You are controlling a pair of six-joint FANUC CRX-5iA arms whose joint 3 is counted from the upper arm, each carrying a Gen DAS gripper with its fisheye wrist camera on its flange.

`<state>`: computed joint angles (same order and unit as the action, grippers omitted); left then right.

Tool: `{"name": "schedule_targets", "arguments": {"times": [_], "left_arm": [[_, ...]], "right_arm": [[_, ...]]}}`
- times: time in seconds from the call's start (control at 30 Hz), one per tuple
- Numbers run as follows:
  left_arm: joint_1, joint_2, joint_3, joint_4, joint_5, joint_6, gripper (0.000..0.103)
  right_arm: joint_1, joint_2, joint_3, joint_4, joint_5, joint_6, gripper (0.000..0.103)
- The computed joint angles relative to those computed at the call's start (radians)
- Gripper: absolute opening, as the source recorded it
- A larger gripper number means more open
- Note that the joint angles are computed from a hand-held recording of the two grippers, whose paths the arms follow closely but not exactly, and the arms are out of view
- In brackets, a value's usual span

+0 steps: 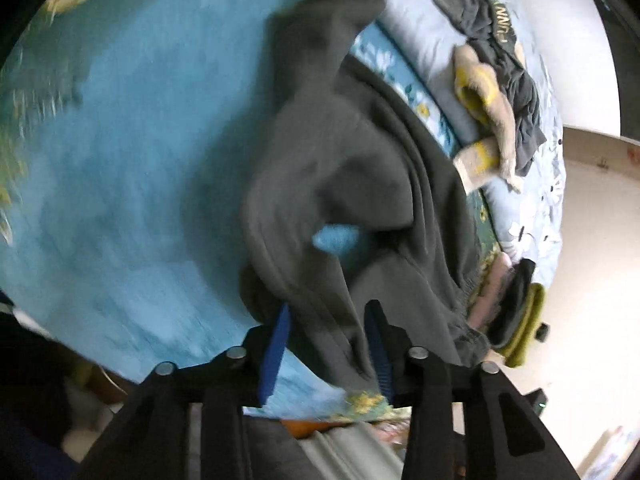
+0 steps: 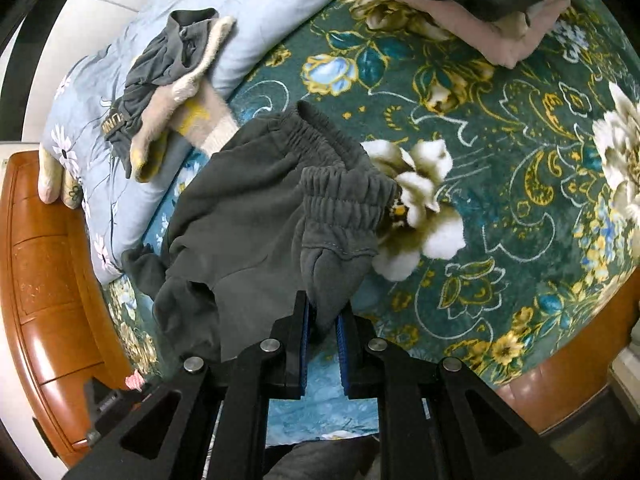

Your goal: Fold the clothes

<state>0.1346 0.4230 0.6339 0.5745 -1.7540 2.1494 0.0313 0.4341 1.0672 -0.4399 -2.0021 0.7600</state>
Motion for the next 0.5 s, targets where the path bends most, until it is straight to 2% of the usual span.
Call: {"name": "schedule_targets", "arguments": {"times": [0.17, 0.33, 0.4, 0.47, 0.5], "left_arm": [[0.003, 0.095, 0.129, -0.108, -0.024, -0.053, 0.058], [0.004, 0.154, 0.122, -0.083, 0.025, -0.021, 0.058], [0.007, 0.165, 0.114, -0.072, 0.043, 0.006, 0.053], [0.015, 0.151, 0.071, -0.041, 0.079, 0.028, 0.038], [0.015, 0.151, 0.072, -0.039, 0.081, 0.028, 0.024]], "right_arm": [[0.002, 0.002, 0.006, 0.015, 0.003, 0.001, 0.012], [0.005, -0.004, 0.006, 0.02, 0.002, -0.027, 0.012], [0.009, -0.007, 0.009, 0.025, 0.003, -0.032, 0.012], [0.011, -0.01, 0.01, 0.027, 0.004, -0.039, 0.012], [0.012, -0.011, 0.011, 0.028, 0.005, -0.042, 0.012]]}}
